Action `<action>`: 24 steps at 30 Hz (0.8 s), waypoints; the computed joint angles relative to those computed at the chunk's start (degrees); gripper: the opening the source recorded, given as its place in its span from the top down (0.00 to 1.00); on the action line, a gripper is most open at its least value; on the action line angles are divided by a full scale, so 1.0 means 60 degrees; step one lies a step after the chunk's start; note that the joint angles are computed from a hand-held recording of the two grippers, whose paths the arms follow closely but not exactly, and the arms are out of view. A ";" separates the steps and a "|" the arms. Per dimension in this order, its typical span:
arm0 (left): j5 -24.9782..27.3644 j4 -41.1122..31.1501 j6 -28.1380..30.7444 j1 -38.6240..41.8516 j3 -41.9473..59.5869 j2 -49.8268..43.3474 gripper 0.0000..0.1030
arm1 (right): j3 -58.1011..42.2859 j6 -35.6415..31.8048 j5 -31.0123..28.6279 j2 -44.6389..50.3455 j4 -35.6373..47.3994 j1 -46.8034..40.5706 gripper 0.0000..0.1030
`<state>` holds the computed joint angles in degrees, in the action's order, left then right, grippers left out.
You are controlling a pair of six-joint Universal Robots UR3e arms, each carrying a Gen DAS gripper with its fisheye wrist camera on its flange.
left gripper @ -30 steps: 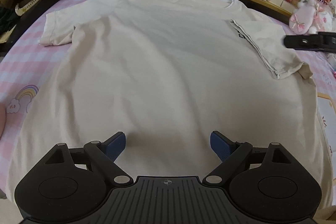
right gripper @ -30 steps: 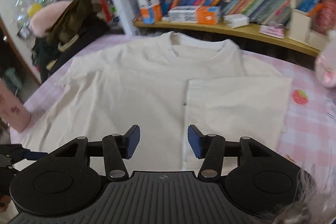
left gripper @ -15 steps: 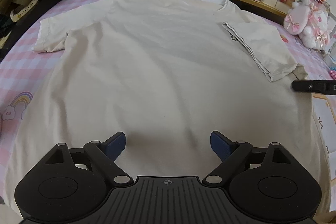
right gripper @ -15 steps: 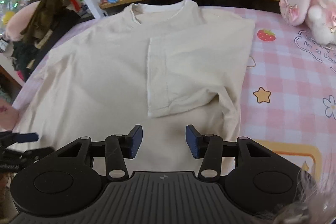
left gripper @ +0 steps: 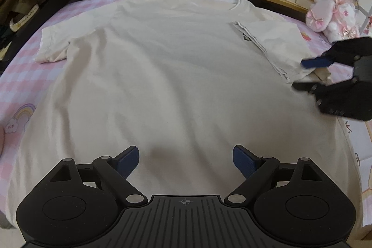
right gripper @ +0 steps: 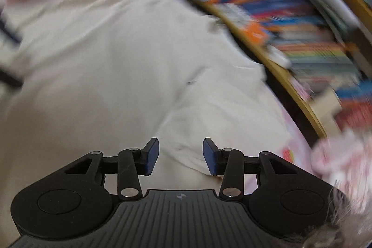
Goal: Fold clothes
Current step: 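Grasp the sleeve with the right gripper and fold it onto the body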
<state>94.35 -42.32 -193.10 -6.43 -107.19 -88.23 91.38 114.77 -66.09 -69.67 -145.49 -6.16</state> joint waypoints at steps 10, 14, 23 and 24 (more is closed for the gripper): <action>0.0031 -0.0148 -0.0403 0.0234 -0.0204 0.0242 0.13 | -0.0993 0.5038 0.1947 0.0274 0.1039 -0.0495 0.91; -0.0070 0.0005 -0.0215 0.0143 -0.0103 0.0124 0.13 | -0.1434 0.5172 0.1947 0.0418 0.2725 -0.0396 0.70; -0.0068 0.0147 -0.0450 -0.0013 0.0167 -0.0217 0.13 | 0.0960 0.6362 0.1749 -0.1228 0.0336 -0.2108 0.85; -0.0071 0.0138 -0.0472 -0.0056 0.0253 -0.0302 0.13 | 0.0728 0.6455 0.1585 -0.1049 0.0640 -0.2162 0.89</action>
<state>93.92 -41.49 -195.93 -6.77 -105.67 -90.04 95.74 153.50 -56.58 -75.97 -141.65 -19.13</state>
